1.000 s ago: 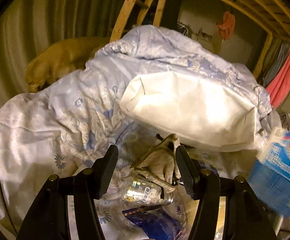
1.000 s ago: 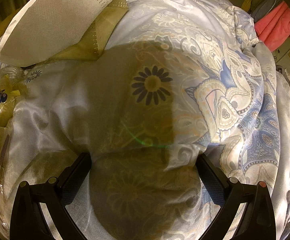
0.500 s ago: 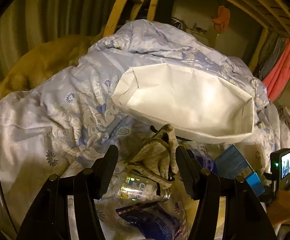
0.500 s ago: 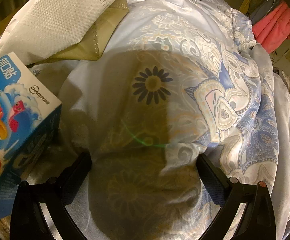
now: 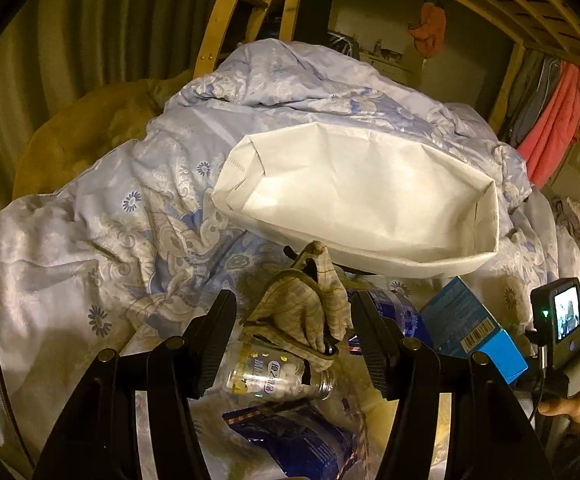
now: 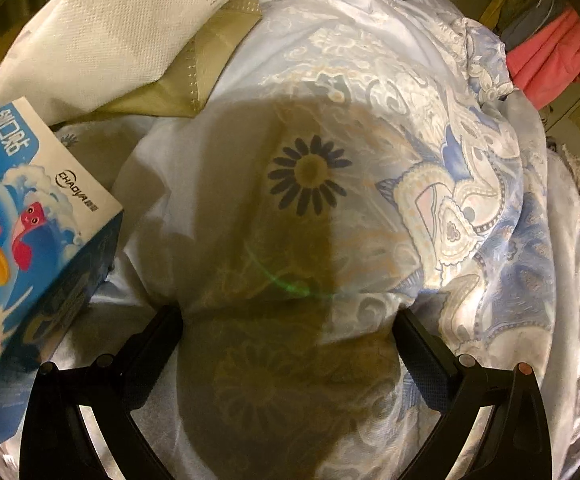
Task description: Organize objects
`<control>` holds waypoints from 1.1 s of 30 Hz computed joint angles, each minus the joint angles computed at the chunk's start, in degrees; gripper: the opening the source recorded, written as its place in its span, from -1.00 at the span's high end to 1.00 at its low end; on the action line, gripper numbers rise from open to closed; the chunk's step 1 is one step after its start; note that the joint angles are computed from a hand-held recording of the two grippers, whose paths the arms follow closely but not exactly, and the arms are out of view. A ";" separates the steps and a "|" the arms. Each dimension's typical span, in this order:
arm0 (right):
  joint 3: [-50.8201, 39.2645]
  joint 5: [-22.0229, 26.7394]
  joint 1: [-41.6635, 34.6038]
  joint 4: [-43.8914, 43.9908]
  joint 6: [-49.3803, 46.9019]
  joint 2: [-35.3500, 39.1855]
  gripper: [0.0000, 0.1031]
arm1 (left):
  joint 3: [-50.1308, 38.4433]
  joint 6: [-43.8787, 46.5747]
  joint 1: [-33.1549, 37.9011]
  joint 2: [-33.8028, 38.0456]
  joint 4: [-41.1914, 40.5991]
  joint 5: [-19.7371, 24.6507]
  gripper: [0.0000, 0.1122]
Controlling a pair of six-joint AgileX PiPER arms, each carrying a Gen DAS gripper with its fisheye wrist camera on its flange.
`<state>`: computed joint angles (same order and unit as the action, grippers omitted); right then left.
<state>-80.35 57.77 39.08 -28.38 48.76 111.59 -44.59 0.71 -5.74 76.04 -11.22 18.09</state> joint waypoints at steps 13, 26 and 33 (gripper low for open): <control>2.54 0.15 0.55 3.42 11.31 -6.11 -0.78 | 0.32 10.92 2.63 0.96 -11.71 1.11 -0.04; 10.82 -16.84 -8.64 42.70 -6.60 -22.25 -0.73 | 0.35 6.28 0.42 0.68 -6.37 0.54 -0.04; -3.24 -8.97 -4.92 44.12 -2.58 -10.97 -0.73 | 0.26 6.42 0.37 0.64 -6.44 0.69 -0.04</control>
<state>-83.58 48.80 34.16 15.74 46.18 100.62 -44.33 7.12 -5.37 76.68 -17.65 18.78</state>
